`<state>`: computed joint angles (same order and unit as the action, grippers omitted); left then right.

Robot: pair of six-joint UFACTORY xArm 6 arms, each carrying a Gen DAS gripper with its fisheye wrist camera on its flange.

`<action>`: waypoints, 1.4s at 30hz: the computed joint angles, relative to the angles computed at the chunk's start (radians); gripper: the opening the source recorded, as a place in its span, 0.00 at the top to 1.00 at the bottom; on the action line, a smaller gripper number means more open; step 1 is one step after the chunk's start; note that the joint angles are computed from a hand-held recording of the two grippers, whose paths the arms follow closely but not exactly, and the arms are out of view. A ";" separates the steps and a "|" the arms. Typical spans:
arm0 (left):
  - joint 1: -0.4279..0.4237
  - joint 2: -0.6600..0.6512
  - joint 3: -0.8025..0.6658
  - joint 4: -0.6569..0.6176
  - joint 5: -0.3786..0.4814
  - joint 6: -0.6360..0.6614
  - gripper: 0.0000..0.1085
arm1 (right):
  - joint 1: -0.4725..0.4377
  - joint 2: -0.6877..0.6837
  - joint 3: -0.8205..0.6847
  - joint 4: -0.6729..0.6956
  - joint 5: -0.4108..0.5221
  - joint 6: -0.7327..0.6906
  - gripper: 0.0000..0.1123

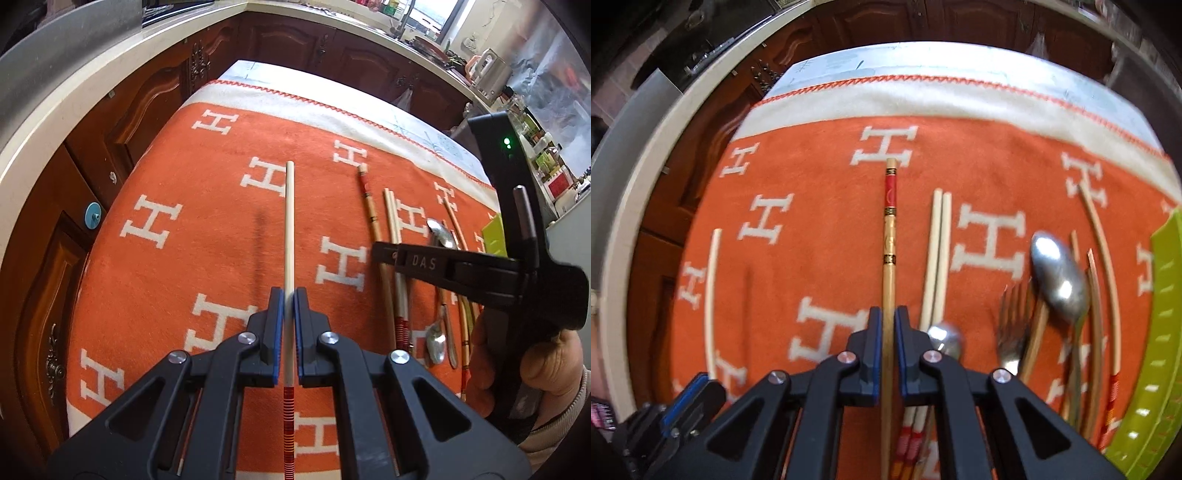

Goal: Organize utensils
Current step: 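Grasp a red-tipped wooden chopstick with the right tool, then carry both chopsticks into the green tray and open both tools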

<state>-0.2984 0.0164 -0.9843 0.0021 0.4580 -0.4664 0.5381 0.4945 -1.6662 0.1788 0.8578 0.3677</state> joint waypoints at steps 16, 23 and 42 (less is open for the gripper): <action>-0.168 0.028 -0.213 -0.218 0.112 0.168 0.97 | -0.150 -0.457 0.314 0.079 0.029 -0.166 0.94; -0.281 0.204 -0.489 -0.279 0.205 0.194 0.97 | -0.298 -0.601 0.472 0.045 0.020 -0.156 0.94; -0.413 0.843 -1.314 -0.215 0.596 0.085 0.98 | -0.461 -0.573 0.667 0.015 -0.061 -0.136 0.93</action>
<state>-0.7113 0.8593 -2.2979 -0.2131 1.0536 -0.3818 0.0769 -0.0789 -0.9988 0.1935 0.7972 0.2314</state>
